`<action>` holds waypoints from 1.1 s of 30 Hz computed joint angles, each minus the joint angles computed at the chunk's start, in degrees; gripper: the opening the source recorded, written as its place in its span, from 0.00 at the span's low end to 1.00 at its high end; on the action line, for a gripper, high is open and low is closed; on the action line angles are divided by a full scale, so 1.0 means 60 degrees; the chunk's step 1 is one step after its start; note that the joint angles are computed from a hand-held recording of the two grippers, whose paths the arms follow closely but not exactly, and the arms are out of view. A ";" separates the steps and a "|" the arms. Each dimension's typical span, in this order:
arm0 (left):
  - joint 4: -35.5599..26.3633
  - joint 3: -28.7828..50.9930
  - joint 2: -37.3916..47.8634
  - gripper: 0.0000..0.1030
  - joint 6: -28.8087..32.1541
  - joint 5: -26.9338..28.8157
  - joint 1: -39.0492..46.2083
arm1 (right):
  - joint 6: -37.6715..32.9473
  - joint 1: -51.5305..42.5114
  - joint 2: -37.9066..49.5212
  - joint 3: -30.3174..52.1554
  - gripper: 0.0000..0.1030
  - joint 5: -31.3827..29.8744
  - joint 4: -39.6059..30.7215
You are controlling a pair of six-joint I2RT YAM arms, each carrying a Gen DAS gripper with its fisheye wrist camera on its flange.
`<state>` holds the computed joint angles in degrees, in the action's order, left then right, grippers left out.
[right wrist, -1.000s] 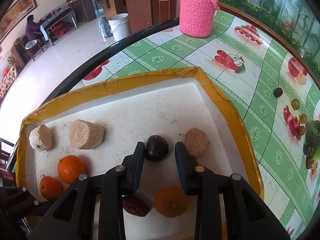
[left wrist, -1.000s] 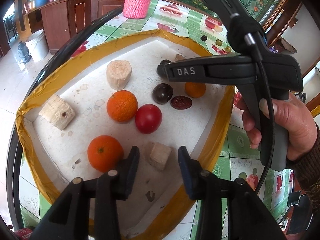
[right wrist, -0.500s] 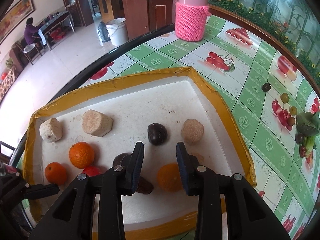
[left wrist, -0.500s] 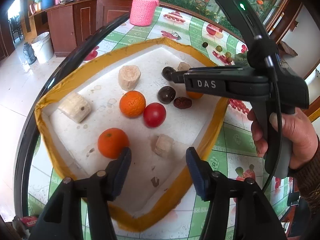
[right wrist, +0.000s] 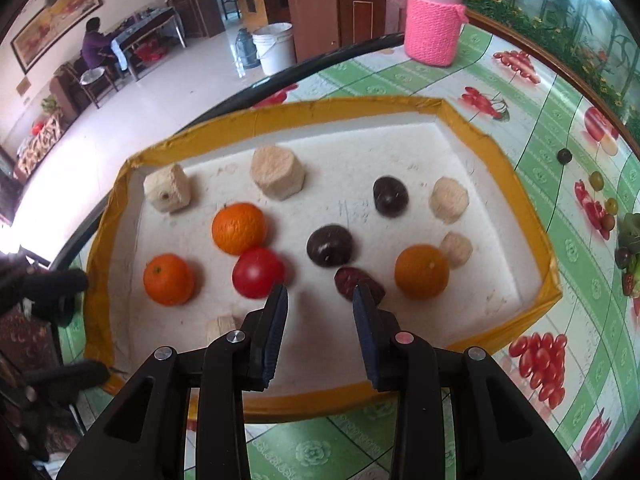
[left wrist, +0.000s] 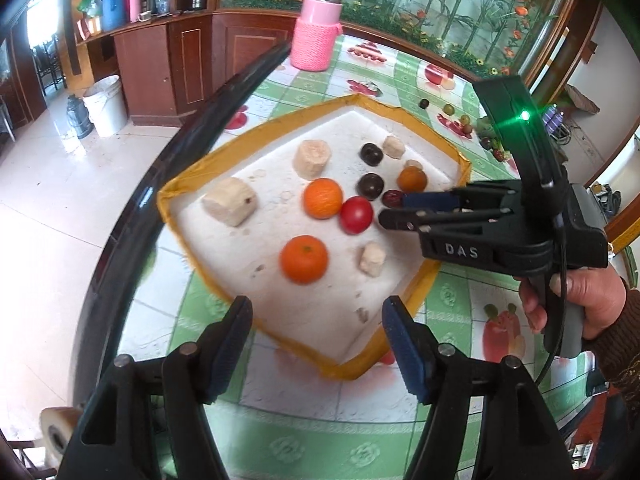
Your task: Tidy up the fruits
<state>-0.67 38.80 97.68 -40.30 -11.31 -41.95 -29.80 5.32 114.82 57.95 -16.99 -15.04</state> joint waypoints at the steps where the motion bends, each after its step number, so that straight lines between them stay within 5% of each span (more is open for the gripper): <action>1: 0.0002 -0.0038 -0.0040 0.68 -0.0018 -0.0010 0.0023 | -0.0076 0.0017 0.0013 0.0013 0.31 0.0013 -0.0085; 20: -0.0303 0.0234 -0.0010 0.70 0.0024 -0.0210 -0.0150 | -0.4068 0.0101 -0.0198 -0.0002 0.37 0.2007 -0.1470; 25: -0.0414 0.0431 0.0071 0.71 0.0034 -0.0308 -0.0400 | -0.4859 -0.0432 -0.0420 -0.0282 0.39 0.2525 -0.0796; 33: -0.0672 0.0886 0.0382 0.71 -0.0293 -0.0895 -0.1119 | -0.2854 -0.2079 -0.1500 -0.0826 0.41 -0.0015 -0.0529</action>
<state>-4.70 44.12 99.97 -42.06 -16.68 -48.67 -46.92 -7.16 105.82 52.99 -17.08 -18.21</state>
